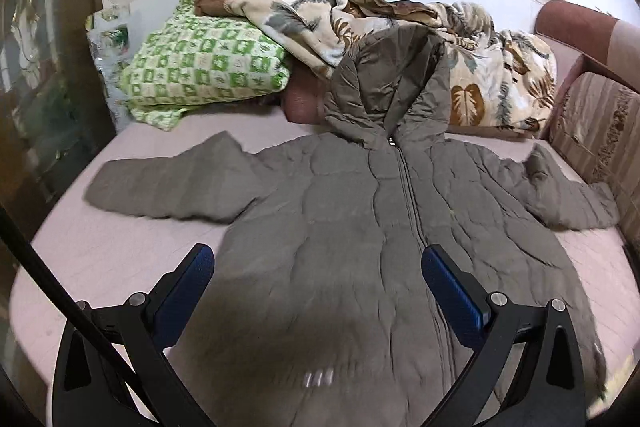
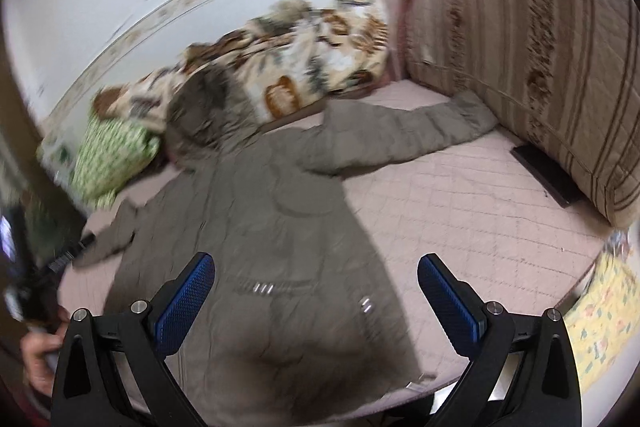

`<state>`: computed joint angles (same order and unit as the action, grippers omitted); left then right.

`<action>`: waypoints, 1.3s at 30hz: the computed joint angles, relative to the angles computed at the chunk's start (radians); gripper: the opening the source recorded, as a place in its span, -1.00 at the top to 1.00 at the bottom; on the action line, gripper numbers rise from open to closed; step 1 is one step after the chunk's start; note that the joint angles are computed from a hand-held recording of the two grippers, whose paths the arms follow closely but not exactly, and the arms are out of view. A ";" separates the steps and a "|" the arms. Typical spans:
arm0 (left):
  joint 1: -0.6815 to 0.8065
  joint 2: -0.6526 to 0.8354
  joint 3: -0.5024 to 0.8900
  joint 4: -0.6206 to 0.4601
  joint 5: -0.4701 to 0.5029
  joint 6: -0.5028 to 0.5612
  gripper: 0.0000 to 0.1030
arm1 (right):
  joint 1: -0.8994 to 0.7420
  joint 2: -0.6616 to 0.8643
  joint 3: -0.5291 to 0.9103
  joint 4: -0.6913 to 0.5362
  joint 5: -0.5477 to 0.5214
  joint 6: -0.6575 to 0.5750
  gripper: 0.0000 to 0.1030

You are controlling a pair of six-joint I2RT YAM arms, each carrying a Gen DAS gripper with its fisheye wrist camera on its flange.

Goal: Fold large clothes
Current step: 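Reach the right tool to the sleeve cuff and close on it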

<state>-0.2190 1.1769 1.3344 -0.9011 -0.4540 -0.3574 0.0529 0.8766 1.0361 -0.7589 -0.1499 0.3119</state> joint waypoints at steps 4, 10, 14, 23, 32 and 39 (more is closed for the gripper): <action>0.082 0.078 -0.067 0.046 0.046 0.007 -1.00 | -0.261 0.186 0.124 -0.017 -0.249 -0.028 -1.00; 0.168 0.120 -0.049 0.108 0.140 0.048 -1.00 | -0.431 0.520 0.334 0.061 -0.321 -0.020 -0.99; 0.189 0.194 -0.019 0.150 0.254 0.099 -1.00 | -0.481 0.793 0.527 0.095 -0.354 0.073 -0.61; 0.253 0.352 0.077 0.233 0.396 0.068 -1.00 | -0.472 1.274 1.001 0.050 -0.196 0.197 -0.27; 0.248 0.391 0.094 0.256 0.377 0.069 -1.00 | -0.499 1.588 1.402 -0.033 -0.115 0.244 -0.27; 0.195 0.388 0.076 0.293 0.319 0.102 -1.00 | -0.476 1.724 1.569 -0.058 -0.037 0.199 0.20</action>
